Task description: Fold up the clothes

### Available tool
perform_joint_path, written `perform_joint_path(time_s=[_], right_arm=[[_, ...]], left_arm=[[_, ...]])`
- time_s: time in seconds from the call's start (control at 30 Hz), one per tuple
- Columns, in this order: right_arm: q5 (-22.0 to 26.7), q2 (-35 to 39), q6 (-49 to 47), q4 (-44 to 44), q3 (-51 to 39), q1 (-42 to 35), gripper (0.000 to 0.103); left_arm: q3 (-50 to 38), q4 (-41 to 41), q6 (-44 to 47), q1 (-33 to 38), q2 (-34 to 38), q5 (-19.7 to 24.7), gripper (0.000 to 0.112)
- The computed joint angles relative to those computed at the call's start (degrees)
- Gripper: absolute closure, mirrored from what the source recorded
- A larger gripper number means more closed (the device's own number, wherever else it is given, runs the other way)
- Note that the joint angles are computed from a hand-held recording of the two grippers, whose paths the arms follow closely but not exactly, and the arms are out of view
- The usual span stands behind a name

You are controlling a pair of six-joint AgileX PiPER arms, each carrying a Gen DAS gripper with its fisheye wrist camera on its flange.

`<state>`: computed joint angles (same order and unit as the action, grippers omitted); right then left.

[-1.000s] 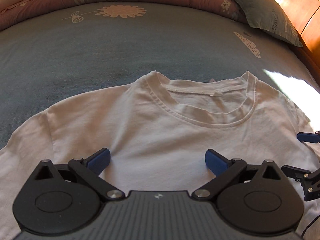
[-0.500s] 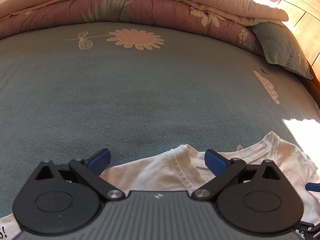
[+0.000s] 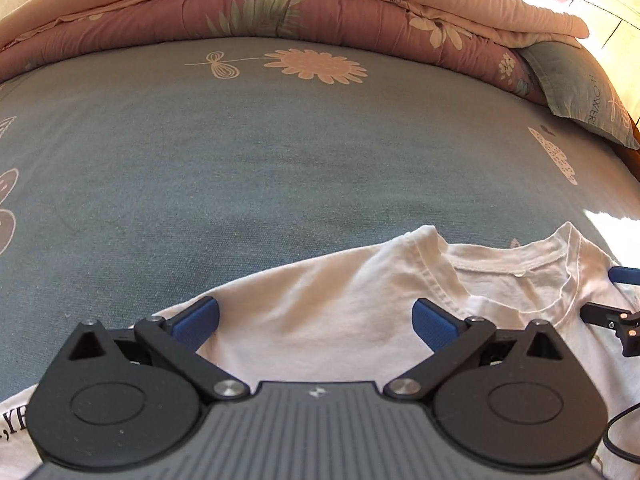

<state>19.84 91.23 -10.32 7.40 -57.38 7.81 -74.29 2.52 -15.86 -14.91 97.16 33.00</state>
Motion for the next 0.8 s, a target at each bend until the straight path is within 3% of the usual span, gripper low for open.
perform_joint_path(time_s=[0.1,0.17,0.33,0.5,0.6,0.73,0.8], right_arm=[[2.7,3.2,-7.2,7.1,-4.5,-3.0,0.0],[5.3,3.6,-5.1,5.2,-6.7,-3.0,0.0],[11.1,-4.2,-11.8,10.5,-3.3,-3.4,0.0],[19.5,-15.4,-19.9,16.7,5.0,-3.9,0.0],[22.5,-21.3,-20.3,16.5,10.8,-2.5,0.0],[20.5,-27.5,-20.0,12.7,18.4,-0.1,0.0],[23.3,-31.2,-21.6,9.4,20.0,-0.8,0.0]], left_arm=[[-3.3,-2.8,1.1,1.3,1.9,1.0,0.011],[-5.4,-2.9,0.6,1.3,1.9,3.6,0.012],[-3.9,-3.3,3.9,-1.4,-5.3,9.8,0.012],[5.0,2.4,1.3,-11.3,-16.5,19.3,0.012],[11.9,2.4,0.5,-16.2,-21.6,19.7,0.012],[19.6,7.1,-6.9,-23.0,-24.6,21.9,0.012],[23.7,8.0,-11.1,-23.9,-29.3,22.3,0.011]])
